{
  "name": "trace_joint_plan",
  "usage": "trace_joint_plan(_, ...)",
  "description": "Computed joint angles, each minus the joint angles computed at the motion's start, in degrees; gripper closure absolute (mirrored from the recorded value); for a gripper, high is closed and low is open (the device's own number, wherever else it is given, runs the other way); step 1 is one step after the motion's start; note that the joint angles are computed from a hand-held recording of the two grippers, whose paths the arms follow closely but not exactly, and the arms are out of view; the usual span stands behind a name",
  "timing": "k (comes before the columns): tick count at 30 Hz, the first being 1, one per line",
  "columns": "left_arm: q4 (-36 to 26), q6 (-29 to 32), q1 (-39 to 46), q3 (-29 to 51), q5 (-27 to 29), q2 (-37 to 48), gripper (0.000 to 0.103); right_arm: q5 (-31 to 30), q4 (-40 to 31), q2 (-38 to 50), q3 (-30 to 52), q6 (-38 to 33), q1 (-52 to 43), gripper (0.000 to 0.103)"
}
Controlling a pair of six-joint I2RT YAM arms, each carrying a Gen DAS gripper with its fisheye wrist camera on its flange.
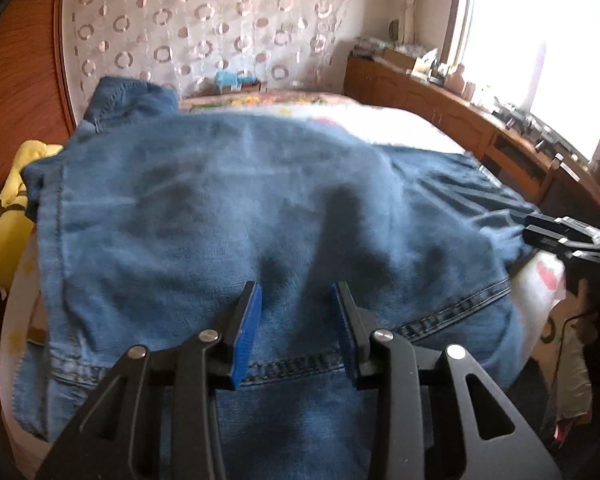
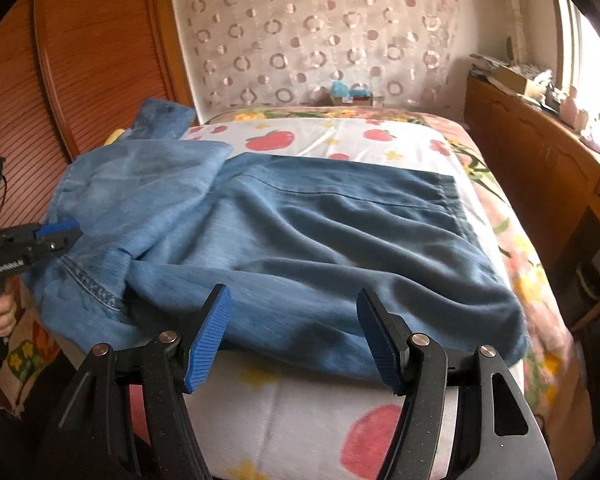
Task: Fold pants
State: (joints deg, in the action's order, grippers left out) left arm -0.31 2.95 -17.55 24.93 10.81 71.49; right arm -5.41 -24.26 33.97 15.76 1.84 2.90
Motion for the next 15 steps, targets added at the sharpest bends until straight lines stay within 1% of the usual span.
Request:
trace_joint_plan(4, 4.0, -0.6, -1.6, -2.3, -2.2, 0.4, 0.068, -4.1, -1.5, -1.7, -0.9, -2.0, -5.9, 0.036)
trace_joint_plan(7, 6.4, -1.5, -2.2, -3.5, -3.0, 0.7, 0.068, -5.2, -2.7, -3.0, -1.5, -3.3, -8.4, 0.036)
trace_joint_plan(12, 10.7, -2.7, -2.4, -5.2, -3.6, 1.5, 0.067, -7.5, -7.3, -8.2, -1.7, -6.5, -14.2, 0.036)
trace_joint_plan(15, 11.7, -2.9, -2.9, -5.7, -4.5, 1.6, 0.067, -10.2, -9.9, -10.2, -1.2, -9.5, -20.0, 0.036)
